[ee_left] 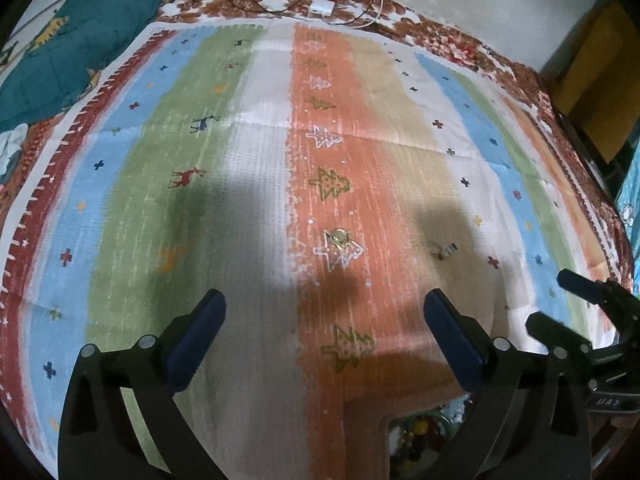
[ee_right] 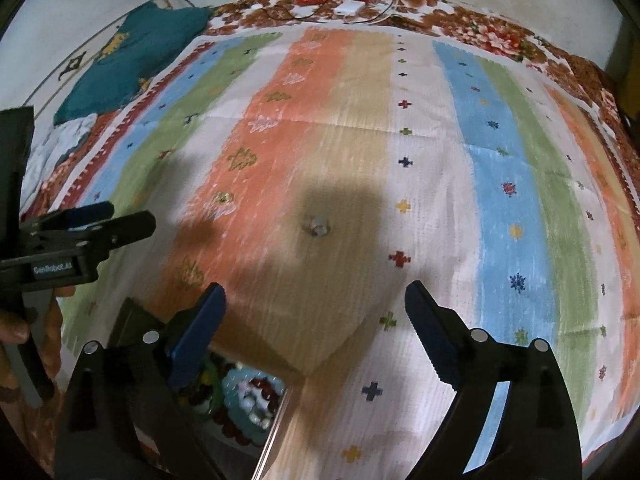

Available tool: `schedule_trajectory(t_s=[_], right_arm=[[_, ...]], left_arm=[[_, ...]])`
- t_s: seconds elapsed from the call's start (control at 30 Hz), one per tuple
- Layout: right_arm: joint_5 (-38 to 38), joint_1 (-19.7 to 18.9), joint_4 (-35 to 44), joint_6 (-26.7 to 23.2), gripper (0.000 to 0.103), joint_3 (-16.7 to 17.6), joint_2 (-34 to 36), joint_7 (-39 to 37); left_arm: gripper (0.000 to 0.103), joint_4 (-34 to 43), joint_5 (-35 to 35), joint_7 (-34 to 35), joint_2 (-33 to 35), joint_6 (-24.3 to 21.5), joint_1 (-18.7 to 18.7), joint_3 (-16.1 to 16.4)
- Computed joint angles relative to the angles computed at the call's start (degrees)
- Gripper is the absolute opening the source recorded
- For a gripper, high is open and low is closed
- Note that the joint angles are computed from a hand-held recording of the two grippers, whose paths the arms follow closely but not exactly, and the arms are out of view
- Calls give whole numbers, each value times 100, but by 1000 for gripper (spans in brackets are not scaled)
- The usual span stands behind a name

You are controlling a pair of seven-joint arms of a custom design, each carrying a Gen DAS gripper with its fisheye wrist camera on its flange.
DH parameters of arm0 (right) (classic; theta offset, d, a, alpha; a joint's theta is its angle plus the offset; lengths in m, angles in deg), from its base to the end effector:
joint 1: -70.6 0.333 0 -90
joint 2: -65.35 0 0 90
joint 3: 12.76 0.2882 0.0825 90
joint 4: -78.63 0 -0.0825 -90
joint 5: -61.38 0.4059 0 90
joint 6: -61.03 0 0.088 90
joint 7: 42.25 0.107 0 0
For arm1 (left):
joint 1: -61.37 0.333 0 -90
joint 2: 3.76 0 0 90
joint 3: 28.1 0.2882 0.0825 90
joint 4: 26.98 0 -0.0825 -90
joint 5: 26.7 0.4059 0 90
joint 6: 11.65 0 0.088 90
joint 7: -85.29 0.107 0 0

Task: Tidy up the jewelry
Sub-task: 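Lower left tool onto gold ring while right lowers onto small metal charm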

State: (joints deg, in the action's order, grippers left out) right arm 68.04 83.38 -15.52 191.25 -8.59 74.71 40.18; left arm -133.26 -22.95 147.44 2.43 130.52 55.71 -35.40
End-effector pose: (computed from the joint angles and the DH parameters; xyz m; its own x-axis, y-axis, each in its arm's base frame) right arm 0.6399 0.1949 0.5338 0.3756 -0.9245 -0.0648 -0.8347 -0.3070 -0.4572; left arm 0.6330 -0.1433 0.4829 0.1715 -0.9667 0.1900 -0.8544 -0.2419 -0.4598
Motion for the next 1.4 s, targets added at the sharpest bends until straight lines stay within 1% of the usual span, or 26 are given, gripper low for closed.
schedule_trajectory(t_s=[0.17, 0.43, 0.87, 1.1, 1.17, 1.27, 1.4], right_arm=[[-491, 82, 302, 20, 93, -44, 298, 322], [-687, 103, 847, -286, 94, -29, 756, 537], [-614, 60, 1816, -899, 94, 14, 1531, 618], [-601, 68, 2081, -949, 94, 11, 1758, 578], [-618, 78, 2167, -975, 94, 14, 1839, 550], [-569, 68, 2223, -960, 94, 40, 1920, 473], [-604, 97, 2371, -993, 93, 19, 2062, 494]], left_arm=[[97, 298, 240, -30, 264, -171, -34, 44], [97, 737, 229, 145, 633, -372, -62, 99], [97, 1273, 25, 408, 1121, -600, -81, 152], [96, 1530, 9, 544, 1354, -709, -106, 182], [93, 1647, 18, 567, 1450, -780, -122, 191], [82, 1813, -86, 697, 1577, -887, -109, 160], [73, 2031, -111, 858, 1746, -994, -128, 165]])
